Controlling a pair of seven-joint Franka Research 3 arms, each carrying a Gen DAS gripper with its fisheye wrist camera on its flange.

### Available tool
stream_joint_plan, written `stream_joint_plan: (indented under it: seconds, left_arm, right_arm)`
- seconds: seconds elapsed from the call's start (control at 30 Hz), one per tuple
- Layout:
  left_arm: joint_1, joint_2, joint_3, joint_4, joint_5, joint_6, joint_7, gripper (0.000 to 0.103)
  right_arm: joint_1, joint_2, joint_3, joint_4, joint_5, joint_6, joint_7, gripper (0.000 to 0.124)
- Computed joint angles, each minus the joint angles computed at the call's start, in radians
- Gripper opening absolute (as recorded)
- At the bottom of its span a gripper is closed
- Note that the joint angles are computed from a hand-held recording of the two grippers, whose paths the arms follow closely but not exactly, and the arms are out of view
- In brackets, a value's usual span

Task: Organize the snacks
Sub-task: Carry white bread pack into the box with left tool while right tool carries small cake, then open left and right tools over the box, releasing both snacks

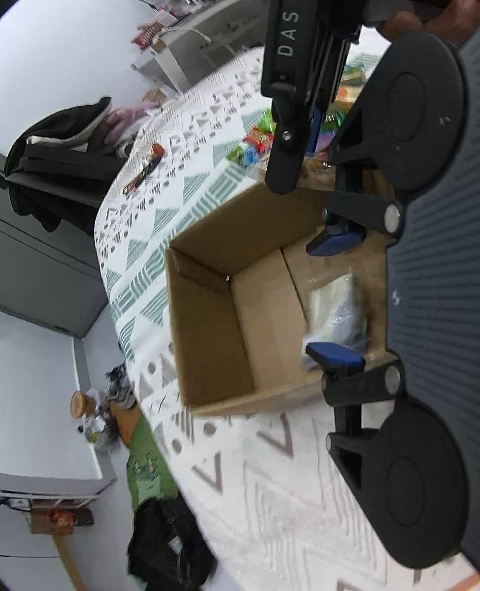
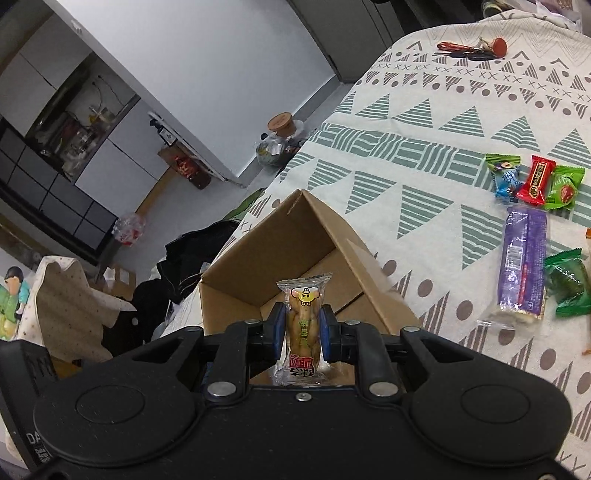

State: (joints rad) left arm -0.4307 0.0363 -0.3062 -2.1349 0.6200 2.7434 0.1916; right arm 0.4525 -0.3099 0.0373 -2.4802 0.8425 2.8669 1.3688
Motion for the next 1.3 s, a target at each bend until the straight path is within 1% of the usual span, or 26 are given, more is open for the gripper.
stream_joint_plan:
  seconds: [0.03,0.07,0.13,0.27,0.33,0.47,0.57,0.7,0.77,0.9,1.0,1.07,1.1,1.17,1.23,1.3]
  left_arm:
    - [0.003,-0.005,0.000,-0.005,-0.020,0.004,0.025,0.051]
    - [0.005,-0.008,0.001,-0.009,-0.030,0.007,0.035,0.051]
    - [0.007,-0.018,0.000,-0.018,-0.030,0.004,0.042,0.051]
    - [0.009,-0.031,-0.004,-0.022,-0.039,-0.026,0.075,0.051]
    - [0.012,-0.041,-0.005,-0.030,-0.043,-0.023,0.086,0.051]
    - [0.014,-0.063,-0.012,-0.026,-0.023,-0.087,0.069,0.053]
    - [0.018,-0.082,-0.019,-0.028,-0.004,-0.094,0.036,0.055]
    - [0.012,-0.079,-0.030,-0.004,-0.008,-0.106,0.043,0.056]
    - [0.005,-0.070,-0.036,0.017,-0.006,-0.112,0.041,0.059]
    - [-0.016,-0.045,-0.045,0.068,0.020,-0.139,0.015,0.072]
    - [-0.035,-0.023,-0.048,0.106,0.033,-0.145,0.007,0.076]
    - [-0.052,-0.005,-0.051,0.140,0.048,-0.163,0.001,0.079]
    - [-0.062,0.005,-0.052,0.157,0.057,-0.178,-0.004,0.080]
    - [-0.080,0.024,-0.052,0.189,0.072,-0.192,-0.015,0.080]
    - [-0.098,0.047,-0.051,0.220,0.079,-0.194,-0.028,0.080]
    - [-0.120,0.070,-0.048,0.253,0.097,-0.209,-0.046,0.080]
  right_arm:
    - [-0.002,0.000,0.003,0.000,-0.006,0.000,0.005,0.020]
    - [-0.009,-0.002,0.009,-0.001,-0.022,-0.003,0.019,0.024]
    - [-0.024,-0.010,0.023,-0.009,-0.060,-0.003,0.055,0.027]
    - [-0.041,-0.027,0.026,-0.024,-0.112,-0.033,0.105,0.027]
    - [-0.059,-0.038,0.039,-0.034,-0.159,-0.052,0.149,0.028]
    - [-0.046,-0.081,0.014,-0.062,-0.159,-0.071,0.151,0.028]
    - [-0.049,-0.117,0.006,-0.081,-0.169,-0.075,0.149,0.030]
    - [-0.072,-0.163,-0.002,-0.099,-0.195,-0.086,0.163,0.032]
    - [-0.084,-0.191,-0.010,-0.114,-0.207,-0.087,0.165,0.039]
    - [-0.112,-0.244,-0.028,-0.146,-0.233,-0.104,0.161,0.048]
    - [-0.140,-0.282,-0.037,-0.170,-0.258,-0.119,0.160,0.054]
    - [-0.157,-0.305,-0.051,-0.182,-0.270,-0.131,0.153,0.062]
    - [-0.165,-0.316,-0.056,-0.188,-0.275,-0.134,0.148,0.064]
    - [-0.190,-0.342,-0.059,-0.203,-0.292,-0.138,0.144,0.079]
    - [-0.215,-0.368,-0.062,-0.218,-0.313,-0.140,0.138,0.085]
    - [-0.236,-0.390,-0.073,-0.228,-0.329,-0.152,0.127,0.089]
